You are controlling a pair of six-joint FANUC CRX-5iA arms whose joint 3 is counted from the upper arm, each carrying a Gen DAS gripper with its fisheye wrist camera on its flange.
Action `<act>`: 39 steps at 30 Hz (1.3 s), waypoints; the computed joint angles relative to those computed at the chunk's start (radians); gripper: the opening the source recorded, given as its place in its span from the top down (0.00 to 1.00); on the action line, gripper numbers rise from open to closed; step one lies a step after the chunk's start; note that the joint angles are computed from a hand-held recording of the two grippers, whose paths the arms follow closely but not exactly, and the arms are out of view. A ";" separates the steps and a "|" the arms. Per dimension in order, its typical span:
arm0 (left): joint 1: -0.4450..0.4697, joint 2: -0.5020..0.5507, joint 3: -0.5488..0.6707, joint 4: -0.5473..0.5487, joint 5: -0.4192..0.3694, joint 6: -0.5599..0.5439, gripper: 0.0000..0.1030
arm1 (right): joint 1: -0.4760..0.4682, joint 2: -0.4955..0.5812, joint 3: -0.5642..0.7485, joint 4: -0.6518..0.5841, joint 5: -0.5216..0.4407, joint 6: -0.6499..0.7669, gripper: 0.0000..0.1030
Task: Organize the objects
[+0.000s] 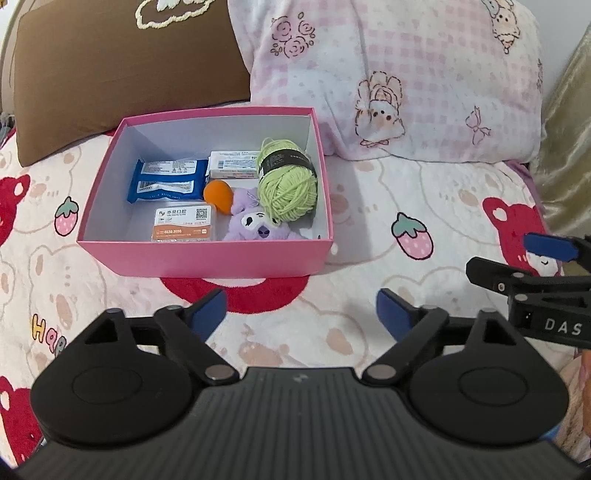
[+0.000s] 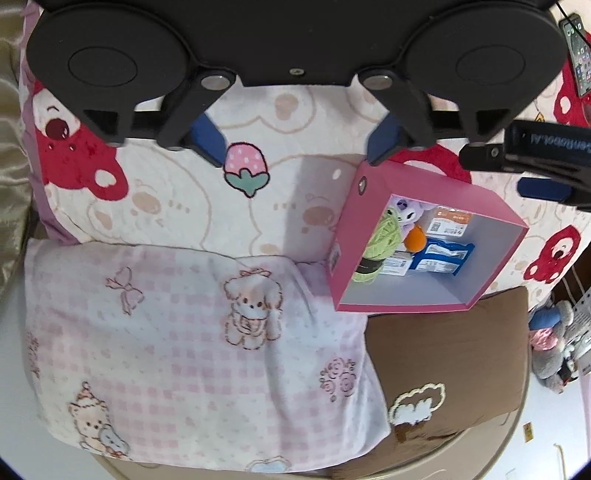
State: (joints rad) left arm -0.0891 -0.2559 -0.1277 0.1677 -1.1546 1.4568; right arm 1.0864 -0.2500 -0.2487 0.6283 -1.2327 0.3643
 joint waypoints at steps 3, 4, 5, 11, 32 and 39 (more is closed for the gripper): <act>-0.008 -0.019 -0.009 -0.010 0.012 0.009 0.03 | 0.006 -0.001 0.002 0.000 -0.023 -0.028 0.10; -0.012 -0.021 -0.007 -0.018 0.008 0.015 0.03 | 0.006 0.000 0.008 -0.008 -0.032 -0.031 0.10; -0.017 -0.020 0.000 -0.028 -0.001 0.026 0.02 | 0.006 0.001 0.014 -0.017 -0.041 -0.032 0.10; -0.067 -0.011 0.042 -0.124 -0.037 0.104 0.01 | 0.032 -0.014 0.010 -0.001 -0.085 -0.059 0.10; -0.146 0.029 0.111 -0.248 -0.149 0.227 0.01 | 0.039 -0.039 0.033 -0.052 -0.132 -0.142 0.10; -0.154 0.034 0.120 -0.260 -0.155 0.245 0.01 | 0.045 -0.031 0.038 -0.050 -0.154 -0.126 0.10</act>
